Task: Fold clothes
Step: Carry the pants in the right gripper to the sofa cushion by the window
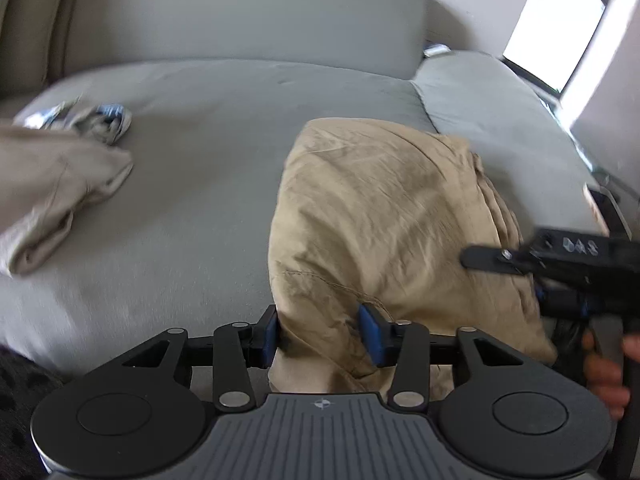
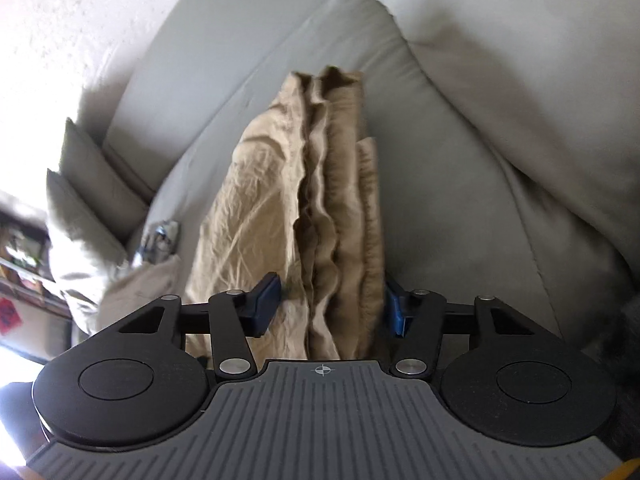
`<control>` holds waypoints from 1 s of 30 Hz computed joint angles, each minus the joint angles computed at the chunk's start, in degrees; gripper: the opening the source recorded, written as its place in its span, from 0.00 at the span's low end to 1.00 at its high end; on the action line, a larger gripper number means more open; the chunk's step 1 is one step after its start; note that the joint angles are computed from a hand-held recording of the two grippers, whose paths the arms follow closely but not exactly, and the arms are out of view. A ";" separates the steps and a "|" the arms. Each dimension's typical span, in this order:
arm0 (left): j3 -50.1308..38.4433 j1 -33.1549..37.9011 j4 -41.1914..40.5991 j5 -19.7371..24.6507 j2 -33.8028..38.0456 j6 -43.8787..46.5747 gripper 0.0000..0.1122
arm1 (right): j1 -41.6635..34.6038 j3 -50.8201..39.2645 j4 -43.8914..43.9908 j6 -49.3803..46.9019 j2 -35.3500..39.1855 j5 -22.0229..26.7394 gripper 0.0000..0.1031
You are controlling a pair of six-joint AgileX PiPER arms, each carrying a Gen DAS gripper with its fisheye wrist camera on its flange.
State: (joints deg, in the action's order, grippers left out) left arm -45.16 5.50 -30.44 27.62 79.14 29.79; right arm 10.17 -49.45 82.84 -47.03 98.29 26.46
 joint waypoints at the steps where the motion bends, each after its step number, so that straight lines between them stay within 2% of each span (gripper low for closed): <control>1: 0.87 -0.42 0.17 -0.81 -0.67 0.14 0.35 | 1.01 -0.03 1.20 -1.95 0.18 -1.22 0.55; 2: 1.63 -0.88 0.46 -1.65 -1.26 0.18 0.34 | 1.58 -0.24 0.50 -1.61 0.05 -1.92 0.42; 4: 2.92 -2.02 1.75 -3.35 -2.35 -0.41 0.32 | 1.96 -1.03 -3.38 1.38 -0.19 -2.04 0.30; 5: 3.29 -2.88 3.51 -4.06 -2.91 -1.87 0.30 | 2.21 -0.94 -3.78 0.98 -0.63 -2.38 0.19; 8: 3.32 -4.45 8.17 -4.18 -4.03 -7.52 0.26 | 5.22 -0.66 -8.79 3.00 -3.68 -6.97 0.10; 10: 1.18 -3.28 6.21 -1.11 -3.23 -8.37 0.25 | 8.05 -1.14 -15.14 6.68 -6.04 -10.80 0.09; 12: -1.29 -2.48 2.71 0.62 -1.77 -7.05 0.24 | 9.38 -2.72 -19.28 8.61 -7.88 -12.06 0.08; 16: -6.04 -3.73 -1.45 0.11 0.53 -6.62 0.25 | 7.59 -10.04 -25.60 15.67 -7.88 -8.75 0.08; 18: -8.67 -3.91 -4.35 0.49 1.92 -5.72 0.31 | 6.05 -13.77 -28.22 19.85 -7.10 -7.99 0.08; 20: -10.44 -3.06 -8.33 1.55 3.31 -3.01 0.35 | 4.39 -17.23 -30.57 23.68 -6.05 -7.24 0.08; 22: -10.81 -2.55 -8.81 1.34 3.80 -2.35 0.36 | 3.09 -21.11 -34.00 28.31 -4.45 -6.68 0.08; 26: -9.97 -0.21 -9.02 2.14 4.72 -2.07 0.39 | 2.20 -28.80 -49.13 42.79 -0.43 -6.97 0.08; 30: -9.55 2.86 -11.37 4.51 6.47 -0.03 0.39 | -0.23 -39.12 -57.95 50.94 5.34 -2.80 0.08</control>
